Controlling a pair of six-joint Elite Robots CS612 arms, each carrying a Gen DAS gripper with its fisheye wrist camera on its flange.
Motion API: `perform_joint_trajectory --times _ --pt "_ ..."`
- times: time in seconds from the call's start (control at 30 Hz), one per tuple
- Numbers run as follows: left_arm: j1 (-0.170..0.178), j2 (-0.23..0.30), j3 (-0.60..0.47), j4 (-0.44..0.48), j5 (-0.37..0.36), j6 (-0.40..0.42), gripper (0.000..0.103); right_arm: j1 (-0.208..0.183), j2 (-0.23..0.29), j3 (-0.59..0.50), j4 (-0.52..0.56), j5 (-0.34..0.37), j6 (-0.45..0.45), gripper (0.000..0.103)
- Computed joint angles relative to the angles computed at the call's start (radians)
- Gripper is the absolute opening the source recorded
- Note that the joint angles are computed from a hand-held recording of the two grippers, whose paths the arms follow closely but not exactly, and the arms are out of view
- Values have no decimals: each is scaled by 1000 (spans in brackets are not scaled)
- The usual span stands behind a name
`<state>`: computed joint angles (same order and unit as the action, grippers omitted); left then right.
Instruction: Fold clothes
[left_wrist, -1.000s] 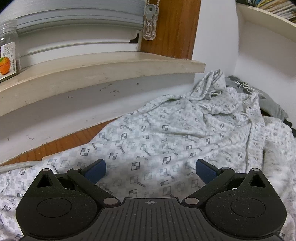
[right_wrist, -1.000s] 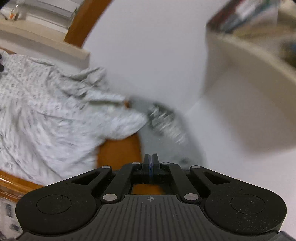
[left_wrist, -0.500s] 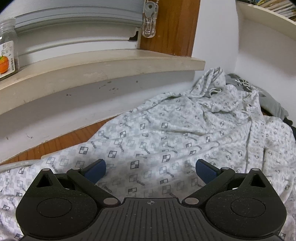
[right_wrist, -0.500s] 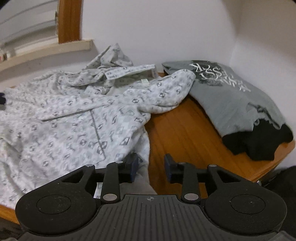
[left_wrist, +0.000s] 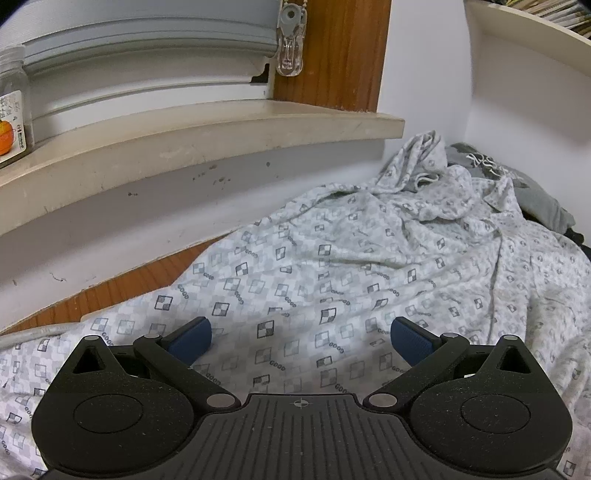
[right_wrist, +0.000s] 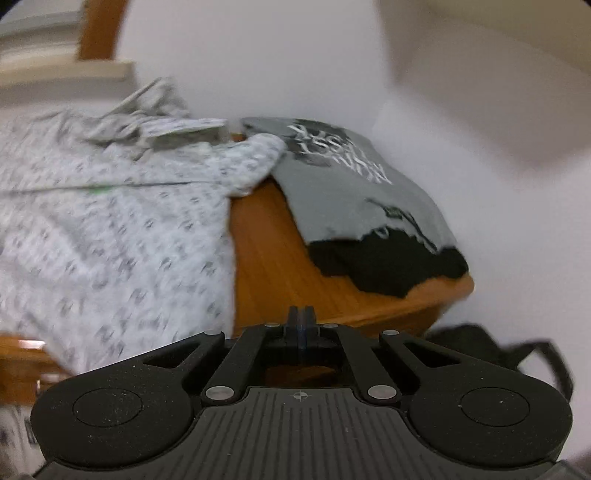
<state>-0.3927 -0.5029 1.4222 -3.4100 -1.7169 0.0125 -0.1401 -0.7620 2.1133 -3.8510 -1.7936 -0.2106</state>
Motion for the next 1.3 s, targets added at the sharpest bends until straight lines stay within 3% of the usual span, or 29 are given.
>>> perform_joint_trajectory --times 0.1,0.17,0.27,0.4,0.47,0.53,0.83,0.97,1.1,1.3 --pt "1 1 1 -7 -1 -4 103 3 18 -40 2 96 41 6" --pt "0 1 1 -12 0 -4 103 12 34 -75 11 178 55 17" --pt "-1 -1 8 -31 7 10 103 33 67 -152 56 330 53 27" --pt "2 -14 32 -67 13 17 103 78 94 -245 143 473 -12 34" --pt "5 -28 56 -80 27 7 103 101 104 -290 199 540 -55 47" --pt "9 -46 85 -96 49 2 103 127 111 -326 262 593 -103 47" --pt "30 -120 233 -166 172 13 103 232 122 -393 391 726 -232 47" --pt "39 -138 282 -194 220 -24 103 272 120 -399 421 772 -265 48" --pt "52 -150 335 -256 218 -54 103 309 113 -398 467 800 -317 48" --pt "56 -161 383 -274 234 -67 103 341 96 -372 477 816 -382 48"
